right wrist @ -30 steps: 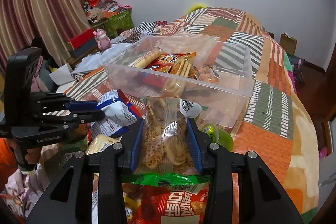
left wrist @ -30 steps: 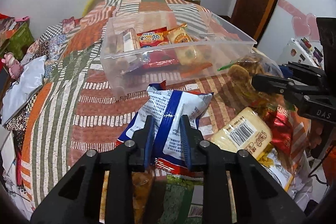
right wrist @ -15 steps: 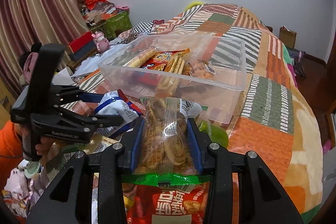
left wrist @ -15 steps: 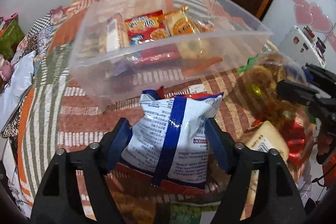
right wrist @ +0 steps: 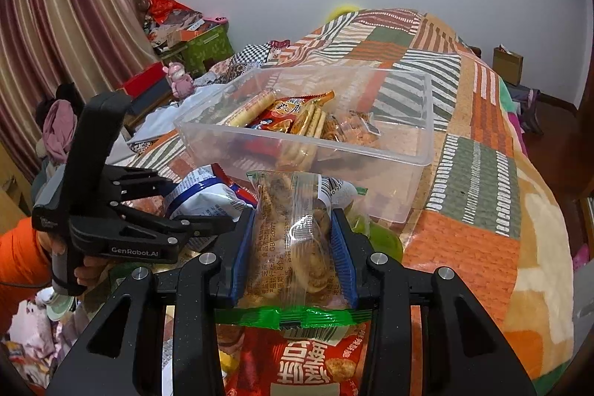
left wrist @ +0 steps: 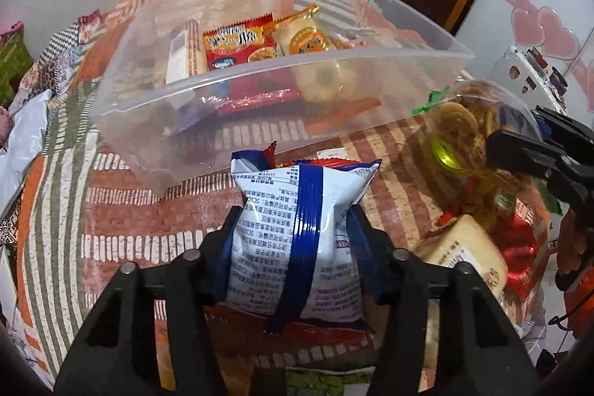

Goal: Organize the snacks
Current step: 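Lift both held bags toward the clear box, then lower both bags into the clear box and open both grippers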

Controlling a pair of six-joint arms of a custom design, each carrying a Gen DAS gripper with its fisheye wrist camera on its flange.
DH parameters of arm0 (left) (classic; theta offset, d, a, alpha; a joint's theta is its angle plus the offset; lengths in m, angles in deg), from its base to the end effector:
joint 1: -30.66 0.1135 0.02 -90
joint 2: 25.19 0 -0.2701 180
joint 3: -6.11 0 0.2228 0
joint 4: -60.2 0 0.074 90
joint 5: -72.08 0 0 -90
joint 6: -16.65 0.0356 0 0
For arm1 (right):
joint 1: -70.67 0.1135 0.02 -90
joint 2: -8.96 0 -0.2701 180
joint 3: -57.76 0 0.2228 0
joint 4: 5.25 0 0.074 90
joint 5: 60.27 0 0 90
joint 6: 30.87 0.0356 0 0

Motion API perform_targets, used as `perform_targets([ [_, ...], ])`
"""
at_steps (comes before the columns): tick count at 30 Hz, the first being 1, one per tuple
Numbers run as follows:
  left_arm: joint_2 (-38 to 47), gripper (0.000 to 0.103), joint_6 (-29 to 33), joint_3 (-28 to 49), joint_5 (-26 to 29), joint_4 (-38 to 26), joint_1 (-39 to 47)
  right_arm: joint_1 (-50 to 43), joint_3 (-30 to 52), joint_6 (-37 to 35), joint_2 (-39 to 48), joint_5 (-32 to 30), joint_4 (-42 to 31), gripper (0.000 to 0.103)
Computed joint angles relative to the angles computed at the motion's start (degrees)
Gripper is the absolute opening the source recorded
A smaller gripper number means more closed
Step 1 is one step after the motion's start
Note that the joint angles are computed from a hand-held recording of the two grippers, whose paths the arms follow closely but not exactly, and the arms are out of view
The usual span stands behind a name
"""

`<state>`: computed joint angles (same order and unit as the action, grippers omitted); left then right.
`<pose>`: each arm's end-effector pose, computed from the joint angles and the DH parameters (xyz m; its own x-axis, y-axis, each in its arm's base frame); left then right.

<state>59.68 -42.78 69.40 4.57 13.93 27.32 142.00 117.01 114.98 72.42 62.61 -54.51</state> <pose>0.2421 -0.0278 0.2016 -0.6955 0.5113 -0.5048 0.6406 0.7595 -0.1133 0.0770 0.1675 0.2553 -0.7172 0.0485 -0.6952 -0.1757 0.9528 0.2477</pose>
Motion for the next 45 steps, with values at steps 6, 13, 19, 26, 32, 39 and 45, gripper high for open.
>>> perform_targets([
  [6,-9.88,0.045,3.10,-3.40,1.70,-2.30,2.98,0.07,1.11,0.22,-1.23,1.73,-2.28,0.037],
  [13,-16.75,0.045,2.61,-0.58,6.65,-5.70,6.83,-0.60,2.65,-0.56,-2.27,2.84,-2.87,0.037],
  [19,-18.71,0.045,-1.84,4.23,10.43,-6.99,6.58,-0.68,5.82,-3.25,-2.02,4.81,-3.90,0.037],
  [26,-13.82,0.045,-8.98,9.24,7.16,-1.43,1.68,-5.14,8.92,-9.74,-1.47,6.39,-3.03,0.037],
  [32,-5.37,0.045,-13.81,14.50,2.98,2.98,-1.44,-14.16,8.30,-16.19,-0.12,2.00,1.34,0.037],
  [39,5.85,0.045,-17.20,20.07,1.51,4.86,-3.09,-23.18,6.58,-20.53,3.10,-4.80,6.06,0.037],
  [45,13.28,0.046,-18.01,23.76,-0.17,4.52,-4.66,-29.88,7.65,-24.28,9.03,-12.21,8.00,0.037],
])
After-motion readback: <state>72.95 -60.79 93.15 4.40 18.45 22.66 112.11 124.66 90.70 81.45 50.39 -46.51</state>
